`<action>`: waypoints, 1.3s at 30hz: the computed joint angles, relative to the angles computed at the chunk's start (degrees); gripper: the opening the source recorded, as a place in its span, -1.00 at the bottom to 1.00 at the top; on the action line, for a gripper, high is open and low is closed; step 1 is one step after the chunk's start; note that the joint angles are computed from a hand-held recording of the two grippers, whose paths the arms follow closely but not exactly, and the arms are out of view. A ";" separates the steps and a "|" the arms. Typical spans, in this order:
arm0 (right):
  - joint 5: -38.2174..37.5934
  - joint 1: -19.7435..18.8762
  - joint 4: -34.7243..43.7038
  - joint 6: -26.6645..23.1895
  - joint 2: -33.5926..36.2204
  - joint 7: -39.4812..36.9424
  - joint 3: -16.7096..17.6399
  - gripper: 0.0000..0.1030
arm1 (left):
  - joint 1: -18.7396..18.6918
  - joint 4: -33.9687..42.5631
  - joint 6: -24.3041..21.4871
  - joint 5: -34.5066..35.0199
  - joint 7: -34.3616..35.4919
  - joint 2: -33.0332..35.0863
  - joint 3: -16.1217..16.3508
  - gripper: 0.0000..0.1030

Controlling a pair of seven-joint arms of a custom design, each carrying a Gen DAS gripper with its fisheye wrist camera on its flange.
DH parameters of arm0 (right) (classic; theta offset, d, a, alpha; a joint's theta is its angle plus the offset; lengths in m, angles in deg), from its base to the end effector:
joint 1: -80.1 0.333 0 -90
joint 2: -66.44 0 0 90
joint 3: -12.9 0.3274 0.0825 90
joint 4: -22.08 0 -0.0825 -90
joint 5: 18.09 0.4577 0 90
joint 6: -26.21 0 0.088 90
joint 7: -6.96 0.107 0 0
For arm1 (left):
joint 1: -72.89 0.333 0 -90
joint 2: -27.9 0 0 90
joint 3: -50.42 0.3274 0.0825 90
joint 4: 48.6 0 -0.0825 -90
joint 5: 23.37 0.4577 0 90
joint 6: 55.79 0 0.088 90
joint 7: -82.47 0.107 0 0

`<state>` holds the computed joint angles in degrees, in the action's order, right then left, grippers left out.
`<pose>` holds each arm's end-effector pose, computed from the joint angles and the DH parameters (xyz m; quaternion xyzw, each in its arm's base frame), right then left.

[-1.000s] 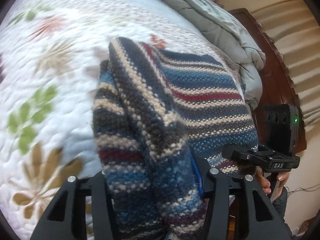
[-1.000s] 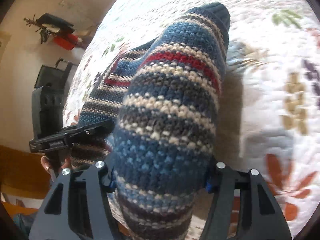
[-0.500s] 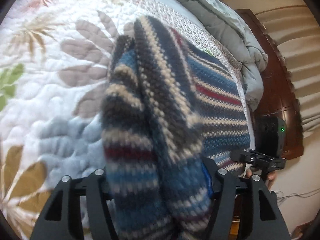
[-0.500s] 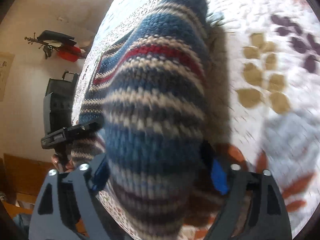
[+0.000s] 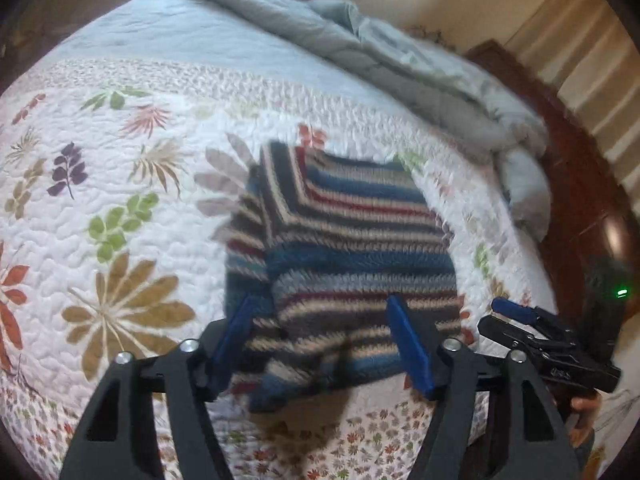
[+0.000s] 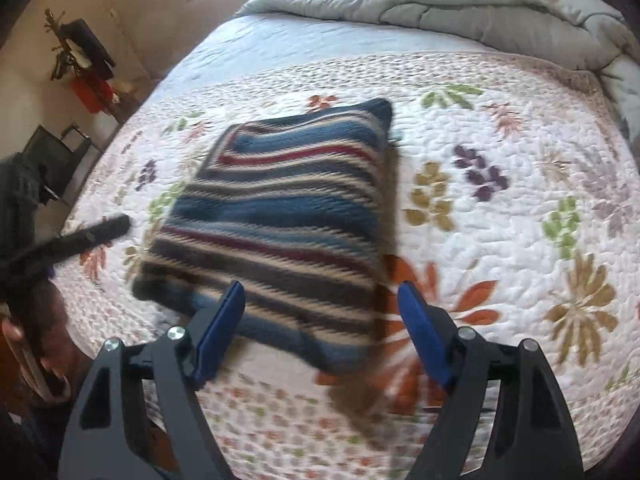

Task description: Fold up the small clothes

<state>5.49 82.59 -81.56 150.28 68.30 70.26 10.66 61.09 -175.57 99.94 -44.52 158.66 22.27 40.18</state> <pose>0.6745 0.0190 0.5445 -0.7789 0.5781 -0.0370 0.2404 0.5751 -0.2205 0.4579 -0.7179 0.6222 -0.3107 0.0318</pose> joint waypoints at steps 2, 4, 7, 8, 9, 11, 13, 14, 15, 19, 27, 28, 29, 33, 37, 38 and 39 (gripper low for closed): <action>0.05 0.55 -0.06 -0.39 0.55 1.24 0.51 0.28 | 0.05 1.33 -2.06 4.64 -3.33 1.71 -1.10 0.36; -1.91 0.87 -1.40 0.35 0.47 3.49 0.60 0.23 | 0.32 2.55 -4.20 11.57 -8.90 3.61 -1.85 0.36; -3.88 1.18 -3.08 1.12 0.53 6.43 0.64 0.16 | 0.49 3.05 -7.15 15.83 -13.00 5.81 -1.75 0.36; -6.37 1.37 -3.94 2.48 0.70 8.08 0.62 0.15 | 0.53 3.31 -7.85 16.79 -14.11 6.89 -1.65 0.38; -8.49 1.51 -4.34 3.13 0.94 9.42 0.61 0.13 | 0.48 3.52 -8.02 18.11 -15.30 7.49 -1.58 0.41; -7.88 1.12 -4.17 2.00 2.36 10.22 0.40 0.11 | 0.23 4.02 -8.73 22.16 -18.11 9.14 -1.40 0.67; -6.95 0.72 -4.55 1.73 3.20 10.84 0.35 0.11 | 0.91 3.50 -7.94 15.80 -14.96 9.83 -1.74 0.68; -6.88 0.65 -5.10 2.45 3.03 10.33 0.44 0.12 | 1.19 2.75 -6.98 13.04 -14.16 9.56 -1.81 0.68; -6.30 0.55 -5.63 3.00 2.67 10.16 0.49 0.12 | 1.50 1.47 -5.36 9.69 -13.06 8.79 -1.91 0.68; -6.07 0.71 -8.25 5.18 -0.67 9.83 0.59 0.12 | 1.09 -1.10 -4.21 11.65 -15.46 5.62 -1.68 0.65; -14.67 2.08 -15.24 10.07 -9.69 14.66 0.72 0.64 | 0.42 -4.09 -8.94 26.68 -26.01 -2.04 -3.19 0.69; -14.65 2.21 -16.06 10.53 -10.52 14.50 0.55 0.78 | 0.47 -4.21 -10.17 28.81 -27.38 -2.95 -3.66 0.73; -14.74 2.34 -16.72 10.49 -11.61 14.69 0.49 0.78 | 0.56 -4.39 -11.15 30.87 -28.86 -3.89 -4.10 0.77; -15.26 2.56 -18.09 9.92 -14.51 16.65 0.36 0.83 | -0.12 -5.10 -13.70 32.36 -30.39 -7.15 -4.44 0.79; -19.13 2.43 -19.61 10.91 -17.00 19.89 1.22 0.85 | -0.20 -6.49 -14.69 33.18 -31.45 -10.33 -4.98 0.79; -19.48 2.56 -19.63 10.92 -17.22 20.11 1.20 0.85 | -0.34 -6.72 -15.48 33.33 -31.65 -11.44 -5.19 0.79; -19.67 2.76 -19.95 10.85 -17.91 20.35 1.25 0.85 | -0.25 -6.85 -15.95 33.98 -32.09 -12.10 -5.54 0.79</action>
<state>-14.18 85.35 -101.50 161.13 50.39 90.61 11.91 60.85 -182.41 83.99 -10.54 126.57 10.17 34.65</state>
